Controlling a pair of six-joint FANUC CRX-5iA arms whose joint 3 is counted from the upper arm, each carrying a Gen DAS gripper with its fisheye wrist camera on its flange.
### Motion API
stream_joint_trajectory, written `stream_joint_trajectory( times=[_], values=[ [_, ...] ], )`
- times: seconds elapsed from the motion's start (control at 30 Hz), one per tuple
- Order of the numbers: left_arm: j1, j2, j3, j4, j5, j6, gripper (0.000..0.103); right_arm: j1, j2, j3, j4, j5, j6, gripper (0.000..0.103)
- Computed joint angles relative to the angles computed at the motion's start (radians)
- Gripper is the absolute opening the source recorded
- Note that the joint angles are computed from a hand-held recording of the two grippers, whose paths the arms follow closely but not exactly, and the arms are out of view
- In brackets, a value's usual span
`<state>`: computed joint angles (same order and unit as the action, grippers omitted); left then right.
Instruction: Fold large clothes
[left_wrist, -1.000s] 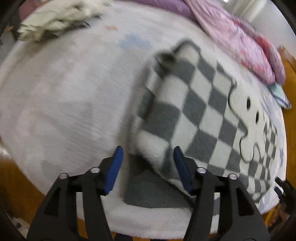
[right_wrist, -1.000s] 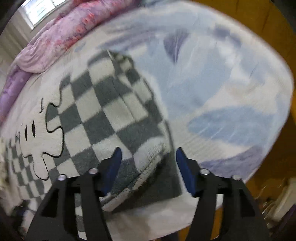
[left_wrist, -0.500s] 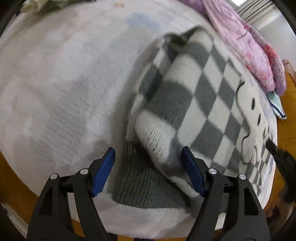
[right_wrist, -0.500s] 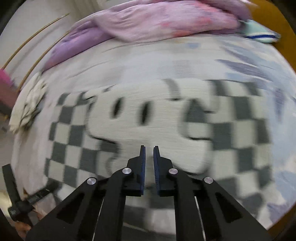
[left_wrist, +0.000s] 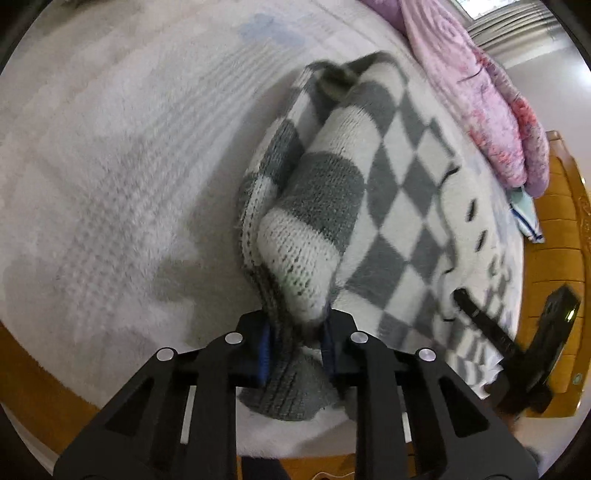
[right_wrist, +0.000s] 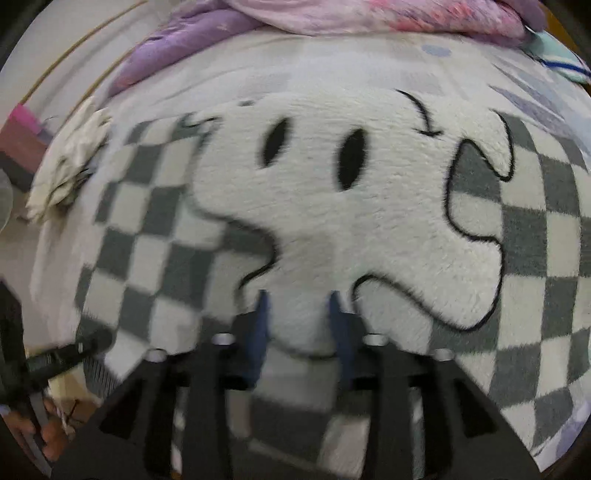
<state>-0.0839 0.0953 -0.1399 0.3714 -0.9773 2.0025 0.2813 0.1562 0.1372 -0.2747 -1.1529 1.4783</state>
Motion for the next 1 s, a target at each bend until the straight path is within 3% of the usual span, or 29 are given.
stream_joint_trajectory(
  times=[0.07,0.17,0.33,0.43,0.53,0.57,0.63,0.73,0.83,0.87,0.9,0.97,1.0],
  values=[
    [-0.006,-0.003,0.019,0.017,-0.002,0.003,0.020,-0.006,-0.056,-0.025,-0.083,-0.003,0.060,0.043],
    [0.004,-0.023,0.002,0.104,0.014,0.001,0.020,0.012,-0.130,-0.052,-0.179,-0.001,0.152,0.061],
    [-0.003,-0.026,0.048,0.121,-0.012,0.001,0.020,0.077,-0.197,-0.092,-0.238,0.009,0.243,0.073],
    [-0.008,-0.032,0.058,0.150,-0.005,-0.012,0.020,0.115,-0.208,-0.106,-0.231,0.023,0.261,0.078],
    [-0.034,-0.009,0.118,0.099,-0.036,-0.005,0.020,0.181,-0.218,-0.147,-0.130,0.131,0.183,0.079],
    [-0.035,-0.013,0.111,0.110,-0.027,-0.017,0.020,0.198,-0.207,-0.148,-0.108,0.163,0.175,0.085],
    [-0.040,-0.016,0.108,0.127,-0.008,-0.017,0.020,0.222,-0.174,-0.142,-0.069,0.192,0.171,0.085],
    [-0.039,-0.018,0.100,0.150,0.010,-0.007,0.019,0.225,-0.141,-0.134,-0.036,0.237,0.101,0.085],
    [-0.048,-0.014,0.126,0.134,0.013,-0.013,0.019,0.185,-0.121,-0.101,-0.078,0.232,0.099,0.085],
    [-0.050,-0.010,0.130,0.142,0.019,-0.011,0.019,0.172,-0.103,-0.076,-0.105,0.215,0.110,0.070],
    [-0.052,-0.004,0.142,0.136,0.015,0.000,0.020,0.164,-0.087,-0.055,-0.102,0.191,0.088,0.046],
    [-0.063,0.008,0.167,0.121,0.007,0.024,0.024,0.130,-0.068,-0.019,-0.140,0.149,0.056,0.026],
    [-0.067,0.004,0.158,0.141,0.024,0.011,0.025,0.096,-0.057,0.003,-0.183,0.122,0.038,0.024]
  ],
)
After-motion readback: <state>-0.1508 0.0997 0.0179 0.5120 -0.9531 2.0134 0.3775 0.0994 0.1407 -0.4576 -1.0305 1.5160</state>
